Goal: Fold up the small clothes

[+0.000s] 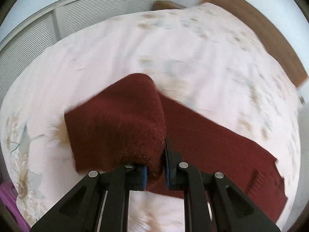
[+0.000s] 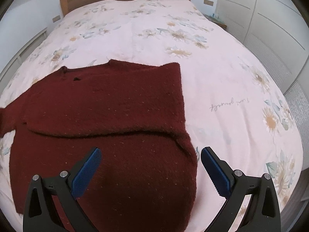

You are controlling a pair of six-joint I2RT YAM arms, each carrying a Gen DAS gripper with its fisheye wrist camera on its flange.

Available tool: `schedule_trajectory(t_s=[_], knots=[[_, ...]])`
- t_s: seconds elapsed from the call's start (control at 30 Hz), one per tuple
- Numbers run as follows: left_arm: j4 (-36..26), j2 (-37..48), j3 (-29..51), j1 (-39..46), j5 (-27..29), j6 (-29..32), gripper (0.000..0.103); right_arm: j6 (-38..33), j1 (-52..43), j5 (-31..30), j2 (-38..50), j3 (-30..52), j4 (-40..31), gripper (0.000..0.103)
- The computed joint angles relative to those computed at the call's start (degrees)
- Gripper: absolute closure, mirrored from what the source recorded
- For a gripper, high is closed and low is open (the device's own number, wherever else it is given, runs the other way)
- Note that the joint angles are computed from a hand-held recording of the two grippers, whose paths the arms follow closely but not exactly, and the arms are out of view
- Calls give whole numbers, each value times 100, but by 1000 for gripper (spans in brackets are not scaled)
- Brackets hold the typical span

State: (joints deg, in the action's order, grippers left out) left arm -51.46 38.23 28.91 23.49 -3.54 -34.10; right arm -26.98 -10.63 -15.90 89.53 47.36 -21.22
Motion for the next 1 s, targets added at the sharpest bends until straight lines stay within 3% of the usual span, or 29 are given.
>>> schedule_trajectory(t_s=[0.13,0.3,0.43,0.67,0.87,1.0], knots=[[162,511,436,-2437,-642,-1522,92,43,22,-123,15,77,-51,0],[852,2132,1292,-4623,-1274,-2589,92,37,38,-205,103,270,-116,0],[1548,3725,2254,-5203,-1328,-2406,92,41,-25,-291,186,493,-178,0],[2227,5762,3772,-5944,-1108,-2123,93,20,-245,-422,301,782,-268,0],[2011,7409,5100,-6371,-1063,-1978,93,6,-378,-431,517,830,-318,0],[1831,8112,5387,-6344,-944,-1939,92,-87,-434,-411,633,741,-292,0]])
